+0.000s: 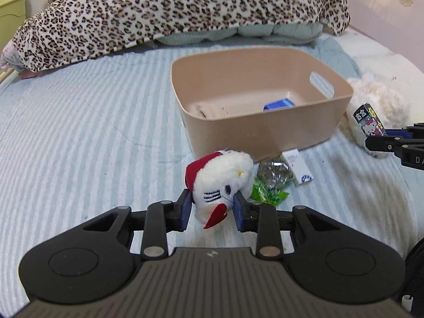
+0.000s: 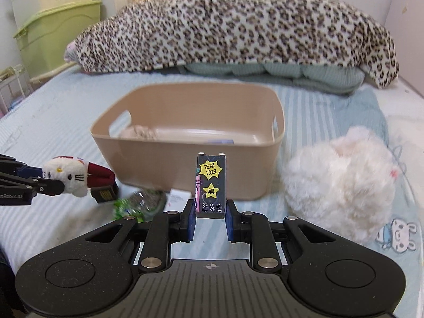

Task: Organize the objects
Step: 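Lift both items over the basket and release them inside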

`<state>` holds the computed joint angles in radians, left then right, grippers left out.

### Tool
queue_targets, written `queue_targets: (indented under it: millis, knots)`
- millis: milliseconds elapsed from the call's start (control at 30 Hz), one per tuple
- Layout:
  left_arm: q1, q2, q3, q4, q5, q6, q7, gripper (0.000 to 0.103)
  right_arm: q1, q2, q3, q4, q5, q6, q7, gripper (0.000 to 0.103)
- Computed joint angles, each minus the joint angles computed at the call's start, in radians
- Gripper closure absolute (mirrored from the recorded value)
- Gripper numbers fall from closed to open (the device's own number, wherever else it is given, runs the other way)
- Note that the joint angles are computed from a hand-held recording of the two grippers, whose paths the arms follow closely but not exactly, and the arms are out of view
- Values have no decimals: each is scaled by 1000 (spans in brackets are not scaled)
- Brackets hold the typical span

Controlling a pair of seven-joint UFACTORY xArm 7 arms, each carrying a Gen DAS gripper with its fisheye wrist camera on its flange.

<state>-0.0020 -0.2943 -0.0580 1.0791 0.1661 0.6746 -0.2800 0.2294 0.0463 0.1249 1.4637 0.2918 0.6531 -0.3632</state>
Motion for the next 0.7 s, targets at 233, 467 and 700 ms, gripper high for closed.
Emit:
queue_targets:
  millis: [233,467,700]
  knots:
    - [6,-6,0,38,4,-44,-5,69,5,5,4,47,26,-25,-12,82]
    - [12,51,2,126,11,-94,-16,72,8,94,14,171,6,-45,21,82]
    - [-4,140,16,215,-17,-93,18,77,9,191,31,297,-12,-15,35,82]
